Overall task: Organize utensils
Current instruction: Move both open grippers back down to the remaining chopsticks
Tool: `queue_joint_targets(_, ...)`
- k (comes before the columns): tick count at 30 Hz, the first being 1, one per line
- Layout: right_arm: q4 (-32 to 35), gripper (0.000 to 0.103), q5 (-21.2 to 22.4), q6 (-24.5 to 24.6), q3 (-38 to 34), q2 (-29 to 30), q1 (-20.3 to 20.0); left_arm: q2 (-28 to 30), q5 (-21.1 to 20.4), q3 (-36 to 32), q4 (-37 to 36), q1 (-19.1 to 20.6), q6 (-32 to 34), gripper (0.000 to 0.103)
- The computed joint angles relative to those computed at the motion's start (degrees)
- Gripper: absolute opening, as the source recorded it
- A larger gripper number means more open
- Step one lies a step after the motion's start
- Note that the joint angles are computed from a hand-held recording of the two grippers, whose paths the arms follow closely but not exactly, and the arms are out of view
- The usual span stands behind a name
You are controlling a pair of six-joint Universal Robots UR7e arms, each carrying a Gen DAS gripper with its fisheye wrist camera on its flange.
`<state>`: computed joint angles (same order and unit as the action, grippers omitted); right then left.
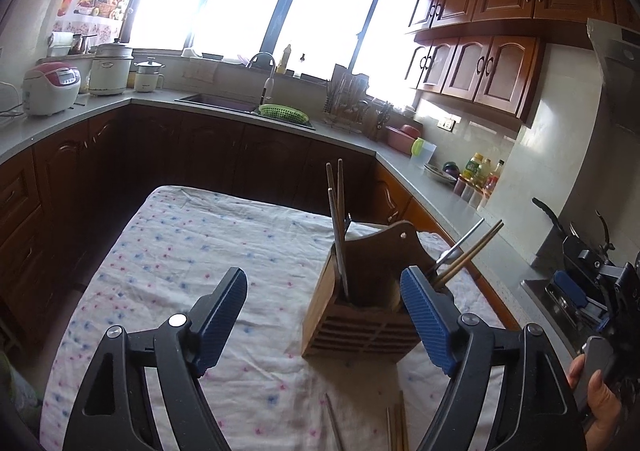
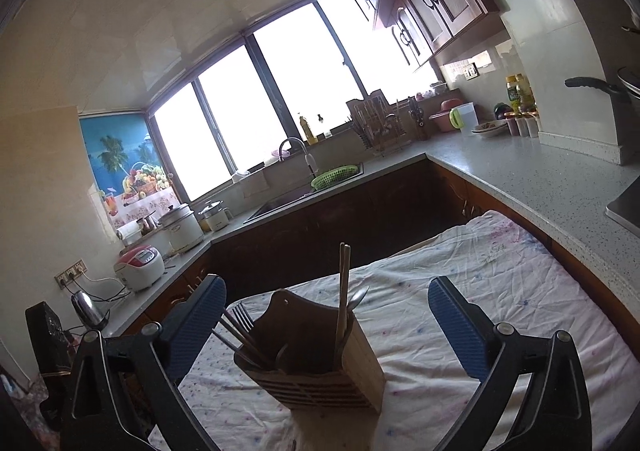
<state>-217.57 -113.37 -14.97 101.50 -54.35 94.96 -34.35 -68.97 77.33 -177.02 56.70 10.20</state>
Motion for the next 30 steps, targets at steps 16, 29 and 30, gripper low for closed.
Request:
queue_joint_targets(16,-2.1,0.102,-3.2,6.2,13.6,-4.0,0.0,-7.2,3.1,12.0,3.4,-1.3,-6.3,0.079)
queue_joint_targets(29,1.1,0.102,-5.8,8.8,17.8,-2.7,-1.7,-7.4,6.3,13.6,9.0,-1.8,-9.9,0.079)
queue_joint_targets(30,1.8,0.102,-6.0,8.7,17.6,-2.5,-1.7,-7.4,6.5,13.6,9.3,-1.8,-10.1,0.079)
